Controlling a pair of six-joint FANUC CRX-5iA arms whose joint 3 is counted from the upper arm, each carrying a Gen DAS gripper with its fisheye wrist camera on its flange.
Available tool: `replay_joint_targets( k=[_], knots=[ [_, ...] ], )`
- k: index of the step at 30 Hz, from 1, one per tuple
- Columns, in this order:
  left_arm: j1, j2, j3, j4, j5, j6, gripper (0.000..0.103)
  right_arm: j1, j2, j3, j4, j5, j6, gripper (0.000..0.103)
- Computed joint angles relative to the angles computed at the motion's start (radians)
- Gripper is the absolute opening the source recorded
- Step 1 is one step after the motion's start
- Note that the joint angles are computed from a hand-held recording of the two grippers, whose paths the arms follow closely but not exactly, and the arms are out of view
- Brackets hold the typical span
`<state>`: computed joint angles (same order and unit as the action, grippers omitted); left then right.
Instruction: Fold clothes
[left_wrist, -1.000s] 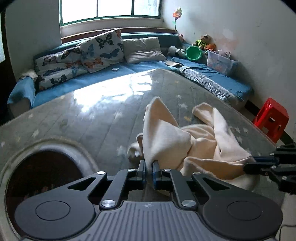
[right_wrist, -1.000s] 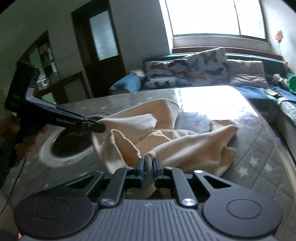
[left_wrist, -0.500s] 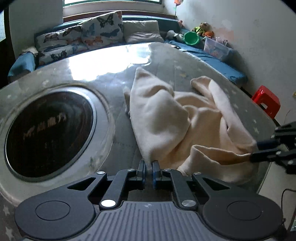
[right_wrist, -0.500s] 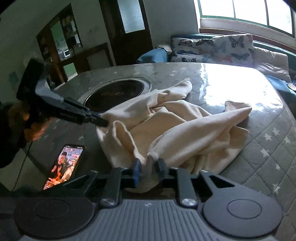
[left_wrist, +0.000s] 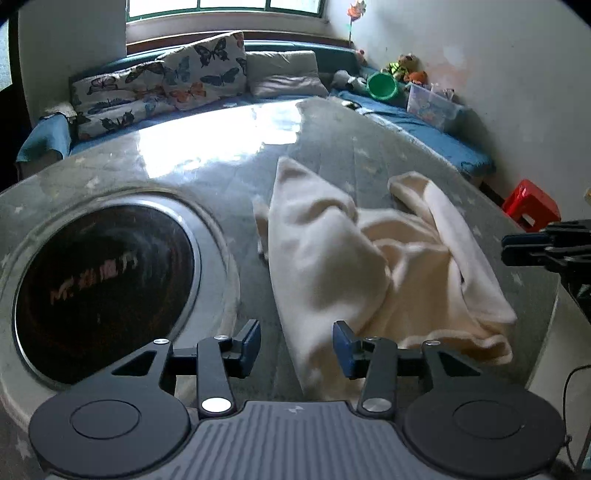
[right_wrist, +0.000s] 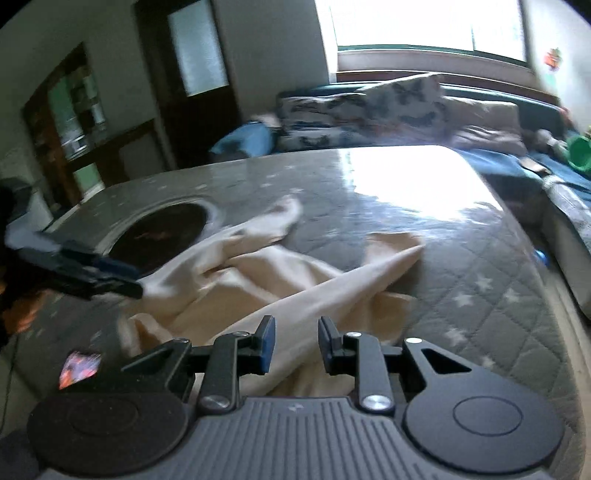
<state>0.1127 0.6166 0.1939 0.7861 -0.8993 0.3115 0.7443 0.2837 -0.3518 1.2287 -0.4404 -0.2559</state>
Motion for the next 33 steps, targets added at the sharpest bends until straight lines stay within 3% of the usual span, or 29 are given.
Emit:
replay_joint_targets(
  k=[6,9,12,15,20,23,33],
  knots=[
    [-0.030,0.096,0.138,-0.021,-0.030,0.111,0.049,-0.062,0.052,0.029,0.039,-0.012,-0.079,0.027],
    [-0.040,0.134,0.194,-0.036,-0.050,0.153,0.049,-0.094,0.074,0.039,0.071,0.009,-0.125,0.035],
    [-0.042,0.167,0.240,-0.041,-0.082,0.183,0.049,-0.116,0.094,0.052,0.079,0.029,-0.150,0.035],
    [-0.044,0.179,0.247,-0.033,-0.093,0.180,0.046,-0.120,0.116,0.075,0.046,0.030,-0.129,0.035],
    [-0.039,0.181,0.243,-0.008,-0.108,0.156,0.028,-0.116,0.142,0.106,-0.021,0.026,-0.084,0.035],
    [-0.036,0.169,0.221,0.010,-0.102,0.126,0.024,-0.112,0.147,0.114,-0.042,0.021,-0.066,0.033],
    [-0.038,0.134,0.165,0.036,-0.066,0.079,0.021,-0.123,0.154,0.123,-0.011,0.016,-0.105,0.033]
  ],
)
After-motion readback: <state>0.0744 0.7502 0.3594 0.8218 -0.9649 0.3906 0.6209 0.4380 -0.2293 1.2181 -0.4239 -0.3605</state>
